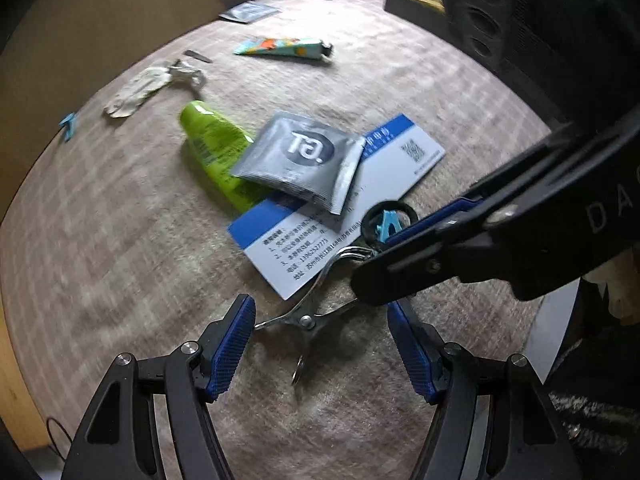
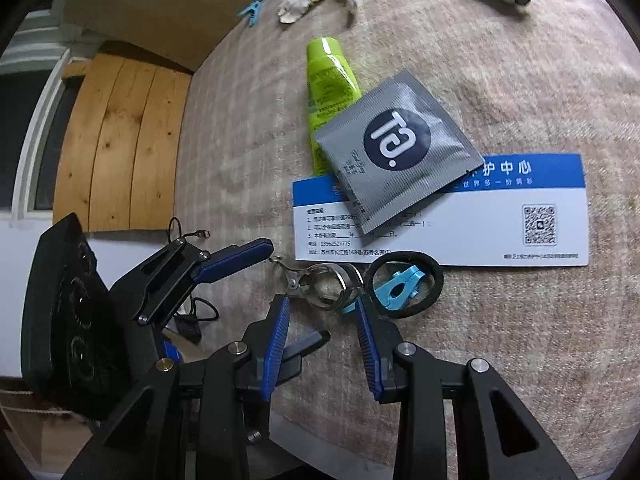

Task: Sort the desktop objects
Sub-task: 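Grasp the silver scissors handle with the right tool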

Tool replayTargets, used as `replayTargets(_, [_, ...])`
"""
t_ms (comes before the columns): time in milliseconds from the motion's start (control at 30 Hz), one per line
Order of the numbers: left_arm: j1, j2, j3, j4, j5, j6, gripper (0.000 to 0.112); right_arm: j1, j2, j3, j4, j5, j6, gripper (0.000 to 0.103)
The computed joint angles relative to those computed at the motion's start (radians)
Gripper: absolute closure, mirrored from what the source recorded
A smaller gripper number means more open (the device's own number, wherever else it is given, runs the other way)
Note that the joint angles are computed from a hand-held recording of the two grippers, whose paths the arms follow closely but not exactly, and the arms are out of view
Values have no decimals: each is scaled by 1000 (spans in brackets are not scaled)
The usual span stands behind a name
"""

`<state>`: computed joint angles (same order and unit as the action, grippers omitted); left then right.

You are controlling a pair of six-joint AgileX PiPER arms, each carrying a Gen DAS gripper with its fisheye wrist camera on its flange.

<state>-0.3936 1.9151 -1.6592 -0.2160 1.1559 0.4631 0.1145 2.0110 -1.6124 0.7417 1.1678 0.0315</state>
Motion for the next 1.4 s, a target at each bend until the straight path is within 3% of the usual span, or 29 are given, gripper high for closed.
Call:
replayTargets(167, [11,32,-11,-28,36,5,40,11,43,-54,-1,-3,34,73])
replayTargets(300, [83,-6,59,-195,56,19,40,29,84,-123,-10,6,57,73])
replayTargets(567, [119,-132,277,-291,-100,-14,40,93,72,-117,-119,-2,75,73])
replayTargets(700, [157,-154,336,-388,-149,3,40,119,37,-59,-161,-47,65,77])
replayTargets(933, [164,-140,334,-456,-142,32,41,144,38,-51,-175,-79,82,86])
replayTargets(1000, [148,-141,340,-460,-155,17,45,142,30,-39,-167,-85,93,90])
replayTargets(1033, [148,-138,334,-470,-144,20,57,135,22,-24,-149,-91,92,95])
replayTargets(1067, [142,-133,317,-465,-129,1,58,120,14,-5,-106,-92,70,98])
replayTargets(1133, [120,-134,302,-448,-147,-23,57,101,-12,27,-38,-95,46,98])
replayTargets(1233, [73,-123,243,-386,-157,-103,58,118,-46,7,-95,-103,64,98])
replayTargets(1400, [18,-116,146,-370,-153,-193,58,51,-116,18,-61,-67,15,98])
